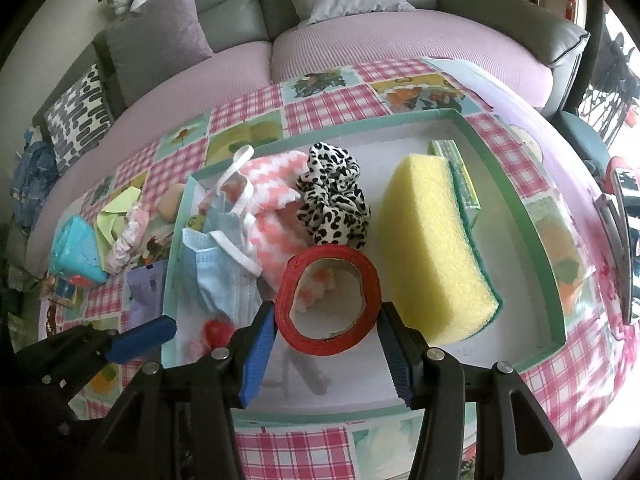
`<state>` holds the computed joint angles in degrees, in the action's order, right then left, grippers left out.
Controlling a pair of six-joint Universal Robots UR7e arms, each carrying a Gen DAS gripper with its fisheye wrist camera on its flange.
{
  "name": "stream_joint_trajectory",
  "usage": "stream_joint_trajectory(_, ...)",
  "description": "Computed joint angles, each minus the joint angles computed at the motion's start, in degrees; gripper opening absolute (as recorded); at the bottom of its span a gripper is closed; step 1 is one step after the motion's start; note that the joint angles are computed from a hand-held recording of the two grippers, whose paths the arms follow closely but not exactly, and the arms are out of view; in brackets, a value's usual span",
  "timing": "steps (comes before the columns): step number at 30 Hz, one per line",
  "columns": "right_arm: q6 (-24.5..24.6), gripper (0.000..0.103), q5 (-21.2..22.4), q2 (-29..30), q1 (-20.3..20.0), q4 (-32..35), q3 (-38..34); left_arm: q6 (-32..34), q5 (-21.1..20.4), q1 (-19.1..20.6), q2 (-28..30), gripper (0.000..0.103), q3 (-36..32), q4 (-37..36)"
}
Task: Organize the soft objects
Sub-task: 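Carry the tape roll and hair tie over the white tray and open both tools, then move both tools back from the tray toward the pile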
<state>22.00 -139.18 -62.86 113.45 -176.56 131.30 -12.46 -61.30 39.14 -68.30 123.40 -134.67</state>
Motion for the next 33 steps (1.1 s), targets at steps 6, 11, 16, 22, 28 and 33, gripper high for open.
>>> stream_joint_trajectory(6, -0.79, 0.059, -0.25, -0.27, 0.90, -1.74, 0.08, 0.08, 0.46, -0.14, -1.29, 0.054, -0.14, -0.84)
stream_joint_trajectory(11, -1.65, 0.059, -0.91, -0.32, 1.96, -3.42, 0.10, -0.39, 1.63, 0.58, -2.94, 0.054, -0.29, -1.20)
stream_joint_trajectory(16, -2.96, 0.059, -1.00, 0.03, 2.89, -4.35, -0.16, -2.76, 4.88, 2.41, -5.13, 0.055, -0.78, -0.35)
stream_joint_trajectory(22, -3.51, 0.059, -0.23, 1.11, 3.17, -3.36, -1.00, -9.02, 9.22, 6.32, -8.04, 0.056, -1.96, 1.53)
stream_joint_trajectory(28, -4.99, 0.059, 1.45, 3.29, 3.92, -2.46, -2.75, -15.54, 13.47, 8.63, -9.87, 0.068, -2.61, 3.99)
stream_joint_trajectory(33, -6.13, 0.062, 3.31, 5.79, 4.77, -1.16, -4.88, -17.79, 15.90, 9.74, -10.93, 0.084, -2.61, 4.73)
